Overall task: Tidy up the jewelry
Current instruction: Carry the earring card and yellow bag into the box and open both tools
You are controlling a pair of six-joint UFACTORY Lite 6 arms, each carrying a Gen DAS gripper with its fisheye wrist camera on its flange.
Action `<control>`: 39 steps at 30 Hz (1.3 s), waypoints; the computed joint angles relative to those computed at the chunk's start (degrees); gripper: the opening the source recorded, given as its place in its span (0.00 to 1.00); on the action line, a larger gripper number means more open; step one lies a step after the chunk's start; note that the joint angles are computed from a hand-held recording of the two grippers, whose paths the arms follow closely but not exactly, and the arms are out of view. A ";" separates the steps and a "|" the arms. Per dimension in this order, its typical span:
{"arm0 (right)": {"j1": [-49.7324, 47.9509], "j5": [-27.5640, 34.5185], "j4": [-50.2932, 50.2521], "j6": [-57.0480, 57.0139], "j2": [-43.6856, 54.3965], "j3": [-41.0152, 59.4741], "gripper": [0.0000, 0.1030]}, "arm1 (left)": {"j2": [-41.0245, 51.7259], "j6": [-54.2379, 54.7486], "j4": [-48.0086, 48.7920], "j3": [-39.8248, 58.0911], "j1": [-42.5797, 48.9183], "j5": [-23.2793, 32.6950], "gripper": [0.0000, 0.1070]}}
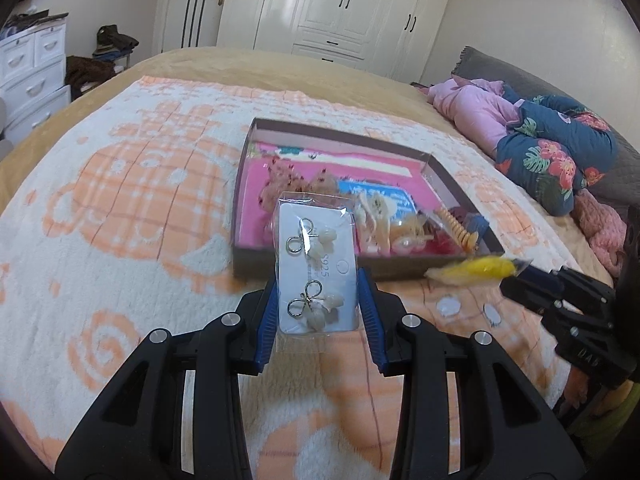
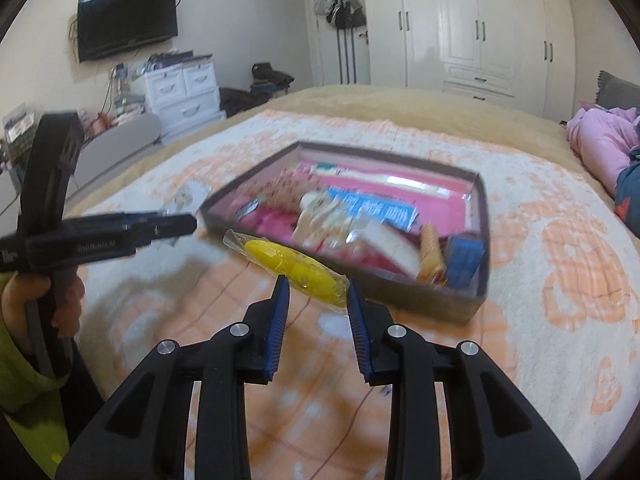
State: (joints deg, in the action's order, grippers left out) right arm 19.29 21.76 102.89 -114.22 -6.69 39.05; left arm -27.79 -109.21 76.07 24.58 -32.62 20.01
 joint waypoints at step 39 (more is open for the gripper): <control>1.09 -4.64 35.88 -30.58 9.01 4.76 0.67 | 19.21 -20.84 25.88 12.61 7.24 -2.01 0.66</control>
